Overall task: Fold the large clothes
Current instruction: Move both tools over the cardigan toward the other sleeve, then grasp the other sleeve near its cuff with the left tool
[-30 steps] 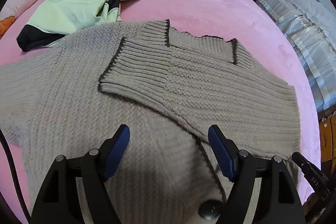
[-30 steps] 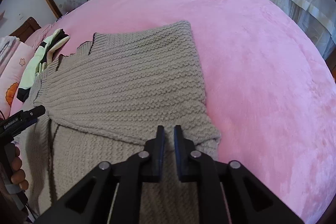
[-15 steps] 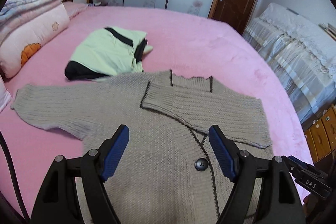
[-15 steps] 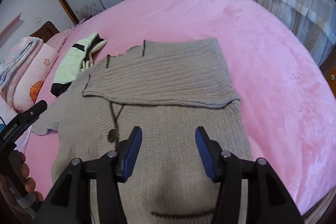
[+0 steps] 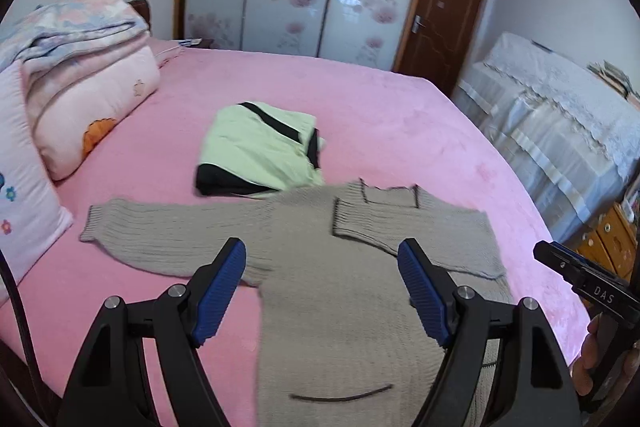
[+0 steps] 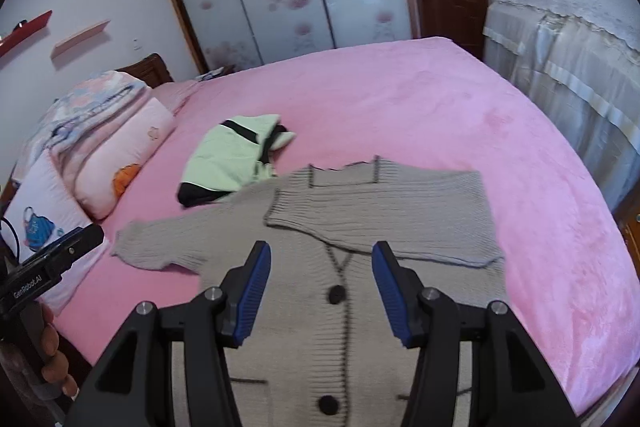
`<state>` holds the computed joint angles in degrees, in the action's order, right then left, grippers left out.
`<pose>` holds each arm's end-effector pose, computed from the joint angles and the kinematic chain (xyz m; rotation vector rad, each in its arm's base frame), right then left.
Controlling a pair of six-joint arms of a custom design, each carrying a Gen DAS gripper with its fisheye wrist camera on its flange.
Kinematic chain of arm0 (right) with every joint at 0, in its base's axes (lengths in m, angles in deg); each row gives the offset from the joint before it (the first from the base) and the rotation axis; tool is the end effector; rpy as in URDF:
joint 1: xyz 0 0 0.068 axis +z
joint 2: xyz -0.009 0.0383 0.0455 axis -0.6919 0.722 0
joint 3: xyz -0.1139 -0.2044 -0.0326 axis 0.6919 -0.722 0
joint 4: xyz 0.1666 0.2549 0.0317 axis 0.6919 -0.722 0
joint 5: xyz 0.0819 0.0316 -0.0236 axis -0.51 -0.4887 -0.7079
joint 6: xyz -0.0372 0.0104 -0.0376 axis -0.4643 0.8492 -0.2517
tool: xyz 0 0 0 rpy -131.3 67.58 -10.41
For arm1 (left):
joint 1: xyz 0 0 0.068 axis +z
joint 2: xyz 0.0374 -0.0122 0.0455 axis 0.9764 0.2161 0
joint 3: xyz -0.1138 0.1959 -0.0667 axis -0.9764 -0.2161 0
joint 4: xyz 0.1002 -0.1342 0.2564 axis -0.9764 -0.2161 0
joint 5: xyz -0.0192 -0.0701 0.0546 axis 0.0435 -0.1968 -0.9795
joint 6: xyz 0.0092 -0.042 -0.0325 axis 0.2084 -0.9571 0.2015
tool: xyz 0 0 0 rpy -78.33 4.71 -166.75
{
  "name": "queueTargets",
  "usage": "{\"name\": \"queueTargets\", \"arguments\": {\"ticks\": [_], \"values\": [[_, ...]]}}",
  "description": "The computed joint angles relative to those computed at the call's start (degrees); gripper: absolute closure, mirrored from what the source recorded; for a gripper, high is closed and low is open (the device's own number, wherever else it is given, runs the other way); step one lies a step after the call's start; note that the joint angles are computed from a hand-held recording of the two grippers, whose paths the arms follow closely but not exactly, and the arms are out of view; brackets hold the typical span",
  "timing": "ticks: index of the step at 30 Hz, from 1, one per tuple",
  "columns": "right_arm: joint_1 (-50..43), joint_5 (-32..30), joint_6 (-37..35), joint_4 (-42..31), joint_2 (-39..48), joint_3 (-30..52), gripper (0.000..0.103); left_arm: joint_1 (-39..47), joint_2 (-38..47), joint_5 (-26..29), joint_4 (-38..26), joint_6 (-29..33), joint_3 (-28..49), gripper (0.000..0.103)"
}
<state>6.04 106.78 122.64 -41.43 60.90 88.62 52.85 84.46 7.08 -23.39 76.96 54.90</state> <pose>0.1351 0.1264 0.3719 0.4722 2.2666 0.0990 0.2473 -0.1185 0.3975 0.3977 2.2909 -0.4398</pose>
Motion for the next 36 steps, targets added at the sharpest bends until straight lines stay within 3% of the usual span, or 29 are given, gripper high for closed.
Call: {"name": "queueTargets", "arguments": {"ticks": [3,9,14,18,23,28,33,34,35,36], "values": [[0.9,3.1,-1.9,3.4,7.1,5.8,0.037,9.8,2.5,5.1,-2.3,3.5,3.9,0.026],[-1.4,2.3,-10.9,12.9,24.2,16.7,0.037,24.1,6.6,7.9,2.8,10.7,3.1,0.026],[-3.4,-1.6,-16.0,20.7,38.3,22.7,0.037,32.6,18.3,11.6,7.2,12.5,3.2,0.026],[-5.1,-6.6,-18.5,26.6,47.3,25.3,0.037,35.2,27.0,13.9,11.2,12.6,2.7,0.026],[-7.0,-11.6,-19.9,30.7,57.5,28.7,0.038,36.6,41.6,15.8,11.6,11.9,7.9,0.026],[-7.9,-15.5,-20.6,34.0,62.7,29.0,0.038,37.7,54.4,17.8,13.3,6.7,15.0,0.026],[-8.6,-17.1,-21.7,35.7,65.2,28.4,0.038,37.1,60.5,18.4,19.3,2.6,18.2,0.026],[-8.7,-17.3,-22.0,36.1,65.1,27.9,0.038,36.9,60.7,17.9,20.6,2.2,18.0,0.029],[-8.9,-17.6,-22.1,36.3,65.0,27.3,0.038,36.0,60.5,15.6,22.8,1.8,17.4,0.051],[-9.1,-17.9,-22.3,36.6,65.0,26.9,0.038,35.7,60.8,14.6,23.3,1.9,17.6,0.081]]}}
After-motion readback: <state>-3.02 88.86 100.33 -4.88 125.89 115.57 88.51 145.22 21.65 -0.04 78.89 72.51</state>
